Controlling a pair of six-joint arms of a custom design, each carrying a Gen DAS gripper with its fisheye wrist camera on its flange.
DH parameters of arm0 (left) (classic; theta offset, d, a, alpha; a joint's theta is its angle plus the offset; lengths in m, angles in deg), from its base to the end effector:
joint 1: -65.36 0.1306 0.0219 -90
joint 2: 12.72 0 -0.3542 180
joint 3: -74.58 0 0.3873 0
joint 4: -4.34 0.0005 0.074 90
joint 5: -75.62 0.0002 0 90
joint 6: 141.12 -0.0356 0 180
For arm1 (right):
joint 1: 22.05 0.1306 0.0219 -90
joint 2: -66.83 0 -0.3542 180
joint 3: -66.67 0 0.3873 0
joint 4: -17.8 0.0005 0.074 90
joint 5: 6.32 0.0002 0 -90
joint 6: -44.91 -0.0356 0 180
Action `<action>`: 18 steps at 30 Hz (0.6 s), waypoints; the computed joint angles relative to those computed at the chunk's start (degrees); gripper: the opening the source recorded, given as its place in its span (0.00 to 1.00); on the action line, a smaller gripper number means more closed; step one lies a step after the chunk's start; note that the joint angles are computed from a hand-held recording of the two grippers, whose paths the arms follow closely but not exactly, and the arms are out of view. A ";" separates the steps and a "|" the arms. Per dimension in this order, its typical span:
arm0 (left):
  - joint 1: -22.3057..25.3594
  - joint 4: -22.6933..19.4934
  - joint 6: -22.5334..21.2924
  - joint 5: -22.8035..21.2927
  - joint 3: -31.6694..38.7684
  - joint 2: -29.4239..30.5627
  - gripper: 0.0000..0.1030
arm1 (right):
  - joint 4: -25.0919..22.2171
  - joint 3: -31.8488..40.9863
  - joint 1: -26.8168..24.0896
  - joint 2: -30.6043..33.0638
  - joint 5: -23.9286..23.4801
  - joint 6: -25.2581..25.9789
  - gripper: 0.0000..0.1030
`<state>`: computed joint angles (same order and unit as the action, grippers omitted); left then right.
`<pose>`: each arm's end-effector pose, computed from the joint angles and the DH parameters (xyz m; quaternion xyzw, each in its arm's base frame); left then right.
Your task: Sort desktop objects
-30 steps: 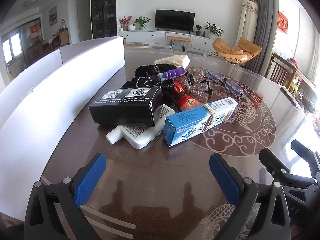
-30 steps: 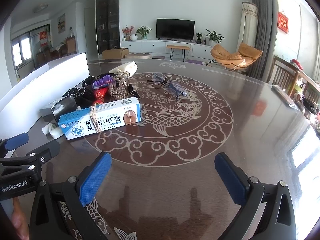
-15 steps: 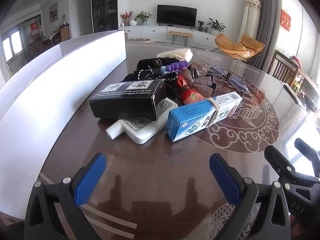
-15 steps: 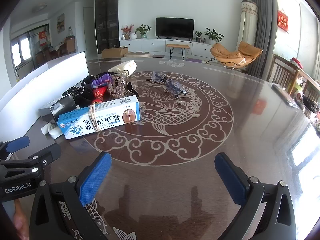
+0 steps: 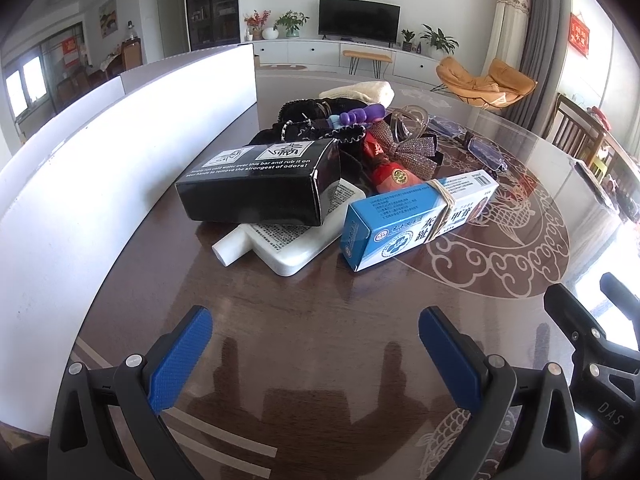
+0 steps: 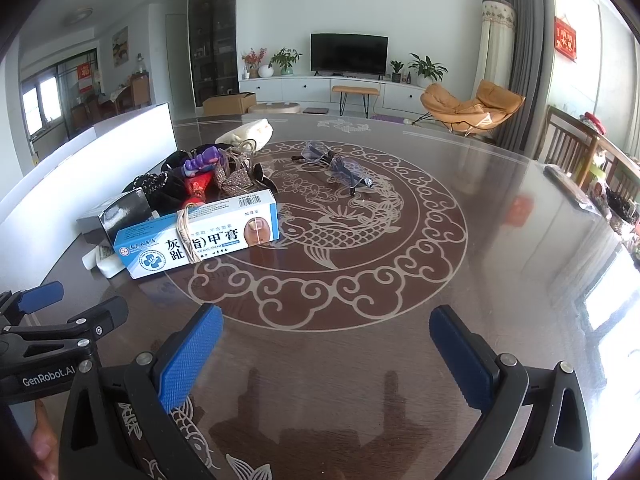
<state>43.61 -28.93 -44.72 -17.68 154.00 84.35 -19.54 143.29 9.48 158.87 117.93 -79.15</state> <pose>0.4682 -0.1851 0.2795 0.1163 0.9349 -0.0550 0.3309 0.4116 0.2284 0.2991 0.1140 0.9033 -0.0693 0.4076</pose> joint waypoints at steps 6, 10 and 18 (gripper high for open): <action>0.04 -0.76 -0.04 0.18 0.34 0.42 1.00 | -0.11 0.07 -0.19 0.25 -0.51 -0.30 1.00; 0.13 -1.27 0.24 0.34 0.55 0.64 1.00 | -0.29 0.13 -0.48 0.16 -0.98 -0.25 1.00; 0.70 -2.09 1.24 1.39 0.75 1.04 1.00 | -1.37 0.71 -0.62 0.66 -1.51 -0.72 1.00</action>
<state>44.31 -31.01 -43.48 -16.29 154.75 85.39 -20.91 143.99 8.87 159.53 116.42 -79.87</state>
